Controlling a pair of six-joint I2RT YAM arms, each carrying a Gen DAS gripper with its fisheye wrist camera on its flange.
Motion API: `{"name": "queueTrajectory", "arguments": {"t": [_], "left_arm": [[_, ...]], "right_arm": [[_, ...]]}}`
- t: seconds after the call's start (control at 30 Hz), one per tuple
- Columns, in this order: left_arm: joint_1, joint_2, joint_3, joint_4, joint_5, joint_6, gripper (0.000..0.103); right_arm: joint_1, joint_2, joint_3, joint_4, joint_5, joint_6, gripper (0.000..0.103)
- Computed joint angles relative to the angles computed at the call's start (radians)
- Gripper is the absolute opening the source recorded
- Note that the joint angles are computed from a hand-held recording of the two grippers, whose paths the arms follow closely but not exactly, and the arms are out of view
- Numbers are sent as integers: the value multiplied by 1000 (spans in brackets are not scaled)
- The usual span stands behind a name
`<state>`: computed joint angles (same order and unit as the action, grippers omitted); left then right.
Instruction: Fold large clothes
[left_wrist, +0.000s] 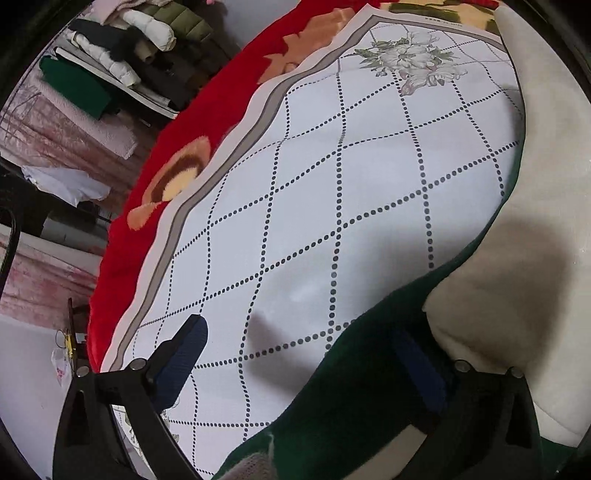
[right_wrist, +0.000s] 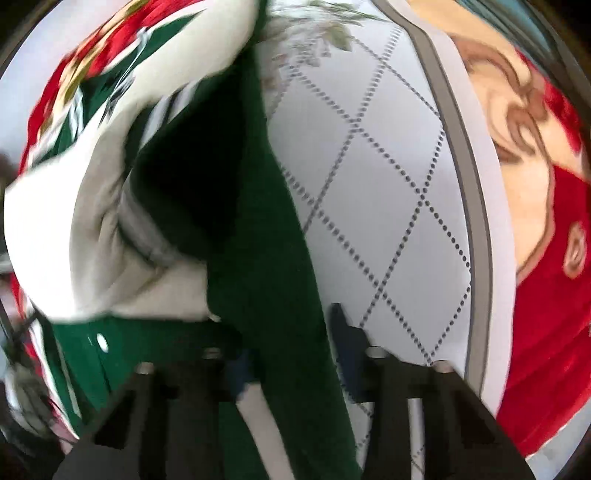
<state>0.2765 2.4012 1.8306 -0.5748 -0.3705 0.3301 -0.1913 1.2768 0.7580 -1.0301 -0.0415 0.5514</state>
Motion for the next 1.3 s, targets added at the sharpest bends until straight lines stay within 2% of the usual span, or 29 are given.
{"name": "queueTrajectory", "arguments": {"t": [0.1,0.17,0.2,0.27,0.33,0.37,0.43,0.57,0.6,0.63,0.7,0.77,0.83,0.87,0.9,0.93,0.97,1.0,1.03,1.1,1.17,1.2,1.27,1.3], "left_arm": [[4,-2,6,-12,12,1,103],[6,5,21,-23,18,3,103],[7,11,33,-30,18,4,103],[10,18,50,-45,23,0,103],[12,21,59,-51,26,0,103],[14,21,60,-50,28,-1,103],[19,29,83,-70,34,-3,103],[32,-61,12,-61,87,20,103],[33,-91,-15,-55,107,31,103],[34,-122,-40,-52,128,43,103],[31,-165,-62,-60,152,58,103],[23,-170,-31,-90,174,44,103],[11,-160,8,-110,187,22,103],[-1,-144,43,-125,197,8,103],[-7,-130,69,-134,203,4,103],[-21,-113,101,-147,211,-5,103],[-34,-104,117,-150,213,-10,103],[-51,-95,130,-144,215,-12,103],[-68,-84,143,-130,217,-8,103],[-97,-57,162,-101,202,7,103],[-126,26,243,-110,172,24,103],[-136,69,293,-133,155,31,103],[-158,227,469,-212,85,59,103],[-159,281,537,-243,71,64,103]], "right_arm": [[-254,-95,-67,2,8,9,29],[-417,-124,-110,24,-80,-7,27],[-426,-115,-98,11,-85,-41,26],[-308,-94,-52,-35,-2,-21,26],[-239,-79,-12,-94,20,-3,31],[-236,-95,1,-124,5,5,32],[-228,-147,36,-199,-21,51,44],[-154,-279,119,-271,-90,167,46],[-105,-292,145,-250,-113,210,52],[-67,-279,166,-218,-126,234,68],[8,-242,157,-117,-130,258,86],[63,-169,142,-33,-100,274,86],[54,-19,125,94,-148,253,86],[7,14,97,125,-175,203,86],[10,79,92,164,-181,191,84],[8,136,94,201,-158,169,60],[25,197,140,202,-123,163,47],[57,239,182,200,-72,186,19],[80,234,201,196,-22,206,12],[91,150,224,175,77,251,11],[82,97,234,141,150,288,10],[59,107,239,123,153,281,10],[11,234,255,95,75,263,11],[-11,261,247,101,36,264,17]]}}
